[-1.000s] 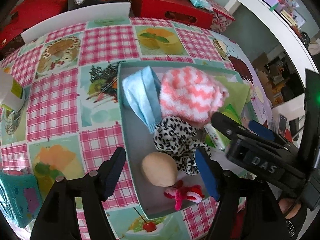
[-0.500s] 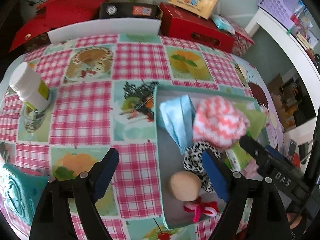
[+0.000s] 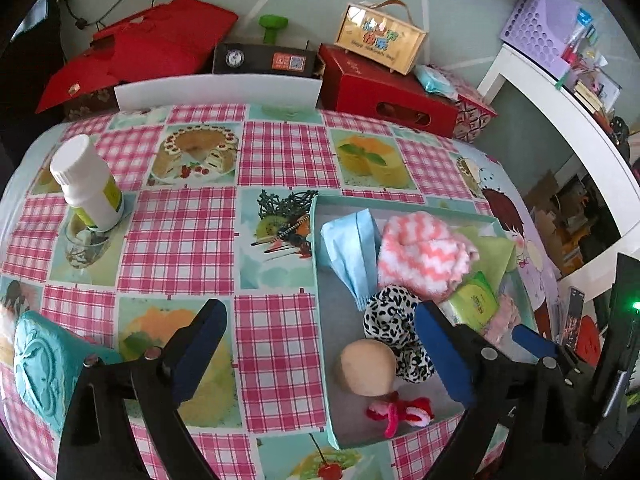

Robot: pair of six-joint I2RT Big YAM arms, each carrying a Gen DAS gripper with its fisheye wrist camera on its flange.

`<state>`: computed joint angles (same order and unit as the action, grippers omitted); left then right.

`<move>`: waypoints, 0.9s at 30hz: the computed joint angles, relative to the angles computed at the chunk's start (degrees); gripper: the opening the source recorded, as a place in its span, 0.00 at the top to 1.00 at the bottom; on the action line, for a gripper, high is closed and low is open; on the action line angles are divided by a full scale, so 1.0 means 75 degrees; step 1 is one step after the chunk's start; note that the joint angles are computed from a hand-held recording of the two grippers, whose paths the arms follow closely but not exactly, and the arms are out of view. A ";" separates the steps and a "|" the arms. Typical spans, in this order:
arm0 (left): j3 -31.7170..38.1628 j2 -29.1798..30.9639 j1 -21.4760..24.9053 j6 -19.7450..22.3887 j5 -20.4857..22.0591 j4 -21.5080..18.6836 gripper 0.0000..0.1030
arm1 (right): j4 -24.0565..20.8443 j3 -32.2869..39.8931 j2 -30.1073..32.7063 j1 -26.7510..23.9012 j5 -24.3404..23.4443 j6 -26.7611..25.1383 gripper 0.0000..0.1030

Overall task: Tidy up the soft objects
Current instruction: 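Withdraw both open tools from the tray back over the table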

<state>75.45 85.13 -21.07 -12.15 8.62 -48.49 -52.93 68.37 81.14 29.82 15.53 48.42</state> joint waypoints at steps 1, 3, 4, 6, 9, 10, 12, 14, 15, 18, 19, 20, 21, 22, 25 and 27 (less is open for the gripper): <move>-0.0110 -0.0102 -0.0035 -0.0022 -0.0169 0.0069 0.08 | -0.0018 -0.0041 -0.0026 0.0051 0.0019 0.0020 0.00; -0.0271 -0.0240 -0.0055 -0.0028 -0.0308 0.0174 0.08 | -0.0066 -0.0119 -0.0064 0.0148 0.0034 0.0042 0.00; -0.0398 -0.0348 -0.0059 -0.0042 -0.0388 0.0243 0.08 | -0.0083 -0.0160 -0.0086 0.0195 0.0032 0.0060 0.00; -0.0579 -0.0503 -0.0054 -0.0077 -0.0514 0.0297 0.08 | -0.0101 -0.0270 -0.0152 0.0289 -0.0009 0.0080 0.00; -0.0890 -0.0775 -0.0066 -0.0170 -0.0984 0.0281 0.08 | -0.0170 -0.0378 -0.0236 0.0401 -0.0026 0.0131 0.00; -0.0963 -0.0843 -0.0078 -0.0179 -0.1118 0.0277 0.08 | -0.0191 -0.0403 -0.0258 0.0434 -0.0013 0.0144 0.00; -0.1176 -0.1045 -0.0069 -0.0231 -0.1351 0.0321 0.08 | -0.0244 -0.0457 -0.0324 0.0523 0.0022 0.0180 0.00; -0.1334 -0.1201 0.0000 -0.0306 -0.1306 0.0360 0.08 | -0.0282 -0.0504 -0.0383 0.0602 0.0051 0.0216 0.00; -0.1412 -0.1276 0.0030 -0.0335 -0.1272 0.0377 0.08 | -0.0298 -0.0525 -0.0413 0.0642 0.0070 0.0237 0.00; -0.1634 -0.1490 0.0035 -0.0302 -0.1411 0.0394 0.08 | -0.0347 -0.0569 -0.0476 0.0757 0.0113 0.0291 0.00; -0.1719 -0.1572 -0.0023 -0.0270 -0.1675 0.0411 0.08 | -0.0360 -0.0576 -0.0489 0.0783 0.0127 0.0302 0.00; -0.1748 -0.1598 -0.0079 -0.0259 -0.1871 0.0421 0.08 | -0.0369 -0.0585 -0.0504 0.0816 0.0146 0.0311 0.00; -0.1790 -0.1638 -0.0141 -0.0245 -0.2095 0.0424 0.08 | -0.0374 -0.0586 -0.0512 0.0846 0.0162 0.0308 0.00; -0.1823 -0.1671 -0.0185 -0.0238 -0.2265 0.0421 0.08 | -0.0378 -0.0582 -0.0517 0.0859 0.0174 0.0288 0.00; -0.1918 -0.1767 -0.0182 -0.0235 -0.2292 0.0401 0.08 | -0.0380 -0.0587 -0.0536 0.0922 0.0216 0.0268 0.00; -0.1943 -0.1788 -0.0170 -0.0243 -0.2289 0.0352 0.08 | -0.0384 -0.0594 -0.0545 0.0945 0.0231 0.0271 0.00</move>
<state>60.87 71.72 -22.35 -13.97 -8.55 -45.85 -55.81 63.91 77.05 36.91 17.26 50.46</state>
